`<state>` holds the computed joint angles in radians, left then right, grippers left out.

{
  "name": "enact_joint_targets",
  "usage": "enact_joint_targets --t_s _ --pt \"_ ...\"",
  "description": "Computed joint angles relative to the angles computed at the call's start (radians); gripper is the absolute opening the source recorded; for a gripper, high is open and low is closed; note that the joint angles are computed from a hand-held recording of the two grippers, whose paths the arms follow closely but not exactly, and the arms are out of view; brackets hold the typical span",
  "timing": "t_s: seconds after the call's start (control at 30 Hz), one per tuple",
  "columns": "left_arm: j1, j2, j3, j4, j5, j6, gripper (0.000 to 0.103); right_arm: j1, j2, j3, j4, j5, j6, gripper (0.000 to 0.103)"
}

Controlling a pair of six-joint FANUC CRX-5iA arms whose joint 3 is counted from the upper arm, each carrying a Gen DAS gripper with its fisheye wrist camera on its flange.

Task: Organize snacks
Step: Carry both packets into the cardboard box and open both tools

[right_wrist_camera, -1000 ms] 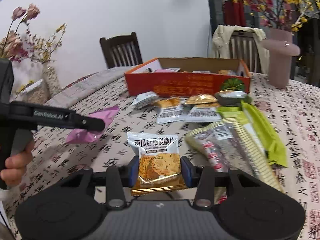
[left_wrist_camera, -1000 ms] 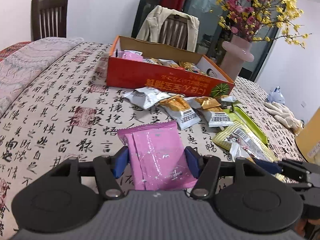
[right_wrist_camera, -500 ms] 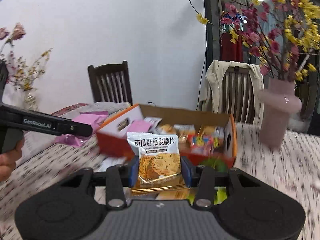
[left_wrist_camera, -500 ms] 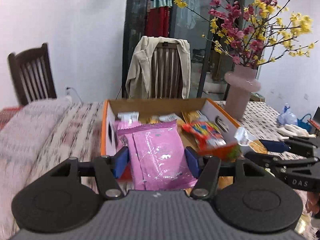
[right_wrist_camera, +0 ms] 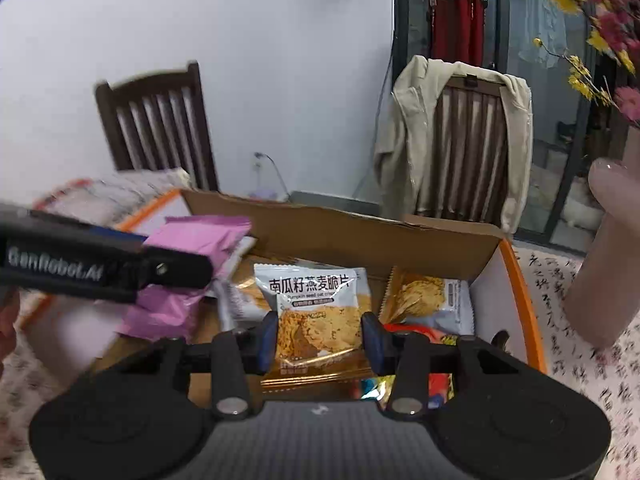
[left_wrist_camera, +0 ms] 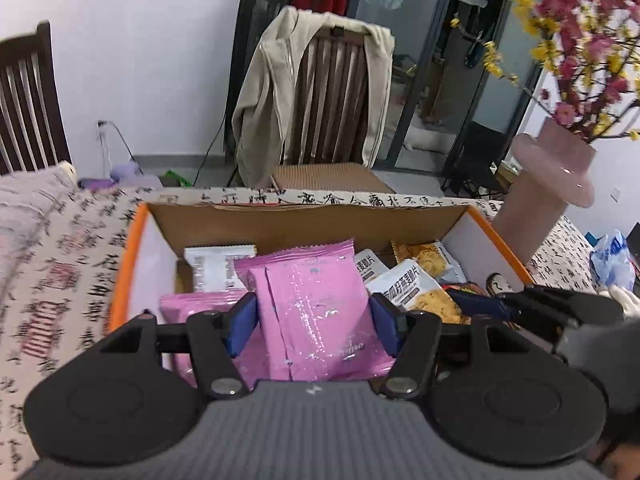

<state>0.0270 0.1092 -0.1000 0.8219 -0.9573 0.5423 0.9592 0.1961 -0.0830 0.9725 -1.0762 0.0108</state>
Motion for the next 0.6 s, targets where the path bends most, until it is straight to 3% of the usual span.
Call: enact_joint_targets --t_s 0.13,0.2,0.4,0.6 --pt "-0.019 0.023 0.016 -0.027 0.014 0.040 0.063 -0.005 0.026 0.019 -0.008 -0.004 0.022 0.045" --pt "-0.021 0.017 0.005 -0.024 0.026 0.027 0.070 -0.005 0.022 0.010 0.000 0.008 0.020 0.045" --pt "-0.009 -0.009 -0.011 -0.024 0.043 0.017 0.072 0.002 -0.001 -0.022 0.038 0.030 -0.003 0.054" --pt "0.032 -0.062 -0.029 -0.018 0.029 0.014 0.072 0.037 -0.046 -0.044 0.067 -0.027 -0.030 0.055"
